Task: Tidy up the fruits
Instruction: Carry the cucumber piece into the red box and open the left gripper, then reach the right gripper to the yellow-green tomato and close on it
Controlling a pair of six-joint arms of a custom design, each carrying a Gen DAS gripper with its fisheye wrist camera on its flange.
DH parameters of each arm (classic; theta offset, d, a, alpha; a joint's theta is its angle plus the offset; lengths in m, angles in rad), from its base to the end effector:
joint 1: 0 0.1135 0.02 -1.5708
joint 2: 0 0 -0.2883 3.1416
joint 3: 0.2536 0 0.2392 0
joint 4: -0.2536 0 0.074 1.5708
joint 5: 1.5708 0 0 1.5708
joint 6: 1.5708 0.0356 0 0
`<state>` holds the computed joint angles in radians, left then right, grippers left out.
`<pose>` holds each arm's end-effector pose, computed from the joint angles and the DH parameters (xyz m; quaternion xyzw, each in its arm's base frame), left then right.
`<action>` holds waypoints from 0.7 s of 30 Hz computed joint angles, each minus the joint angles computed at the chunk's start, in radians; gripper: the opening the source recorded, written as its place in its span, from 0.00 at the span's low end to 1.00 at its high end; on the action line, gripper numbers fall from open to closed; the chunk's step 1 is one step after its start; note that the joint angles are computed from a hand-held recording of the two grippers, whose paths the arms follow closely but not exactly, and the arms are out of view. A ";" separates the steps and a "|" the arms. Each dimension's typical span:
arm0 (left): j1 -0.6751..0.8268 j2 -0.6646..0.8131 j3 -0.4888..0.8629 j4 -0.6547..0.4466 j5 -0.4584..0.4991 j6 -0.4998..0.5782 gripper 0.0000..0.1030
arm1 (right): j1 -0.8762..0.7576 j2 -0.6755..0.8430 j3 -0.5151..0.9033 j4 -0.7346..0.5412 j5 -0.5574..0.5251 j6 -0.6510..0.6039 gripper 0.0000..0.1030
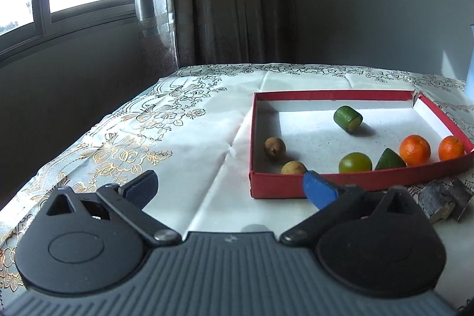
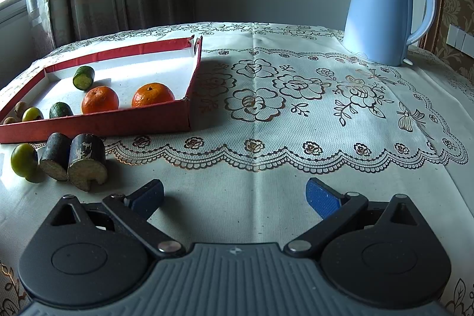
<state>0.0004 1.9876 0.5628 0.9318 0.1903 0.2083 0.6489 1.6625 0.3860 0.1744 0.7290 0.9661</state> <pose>0.3258 -0.0066 0.1052 0.1372 0.8447 -0.0279 0.5166 0.1868 0.1119 0.1067 0.2253 0.8843 -0.0829 0.4005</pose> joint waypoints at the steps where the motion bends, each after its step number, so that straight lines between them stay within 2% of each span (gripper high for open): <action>1: 0.008 0.010 -0.002 0.009 -0.003 0.004 1.00 | 0.007 0.000 -0.002 0.001 0.011 0.005 1.00; 4: 0.029 0.053 0.008 0.025 -0.023 0.005 1.00 | 0.057 -0.009 -0.021 0.023 0.080 0.018 1.00; 8: 0.041 0.057 0.044 -0.055 -0.018 -0.009 1.00 | 0.161 -0.016 -0.059 0.112 0.204 0.003 1.00; 10: 0.023 0.057 0.065 -0.110 -0.046 0.014 1.00 | 0.198 -0.024 -0.077 0.194 0.205 -0.023 1.00; 12: 0.005 0.061 0.088 -0.166 -0.072 0.038 1.00 | 0.237 -0.012 -0.051 0.216 0.218 -0.048 1.00; 15: -0.001 0.068 0.075 -0.136 -0.082 0.042 1.00 | 0.291 0.026 0.034 0.224 0.228 -0.134 1.00; 18: 0.024 0.068 0.103 -0.192 -0.036 0.019 1.00 | 0.308 0.061 0.109 0.260 0.185 -0.255 1.00; 21: 0.055 0.070 0.132 -0.248 0.003 -0.032 1.00 | 0.303 0.116 0.207 0.236 0.154 -0.353 1.00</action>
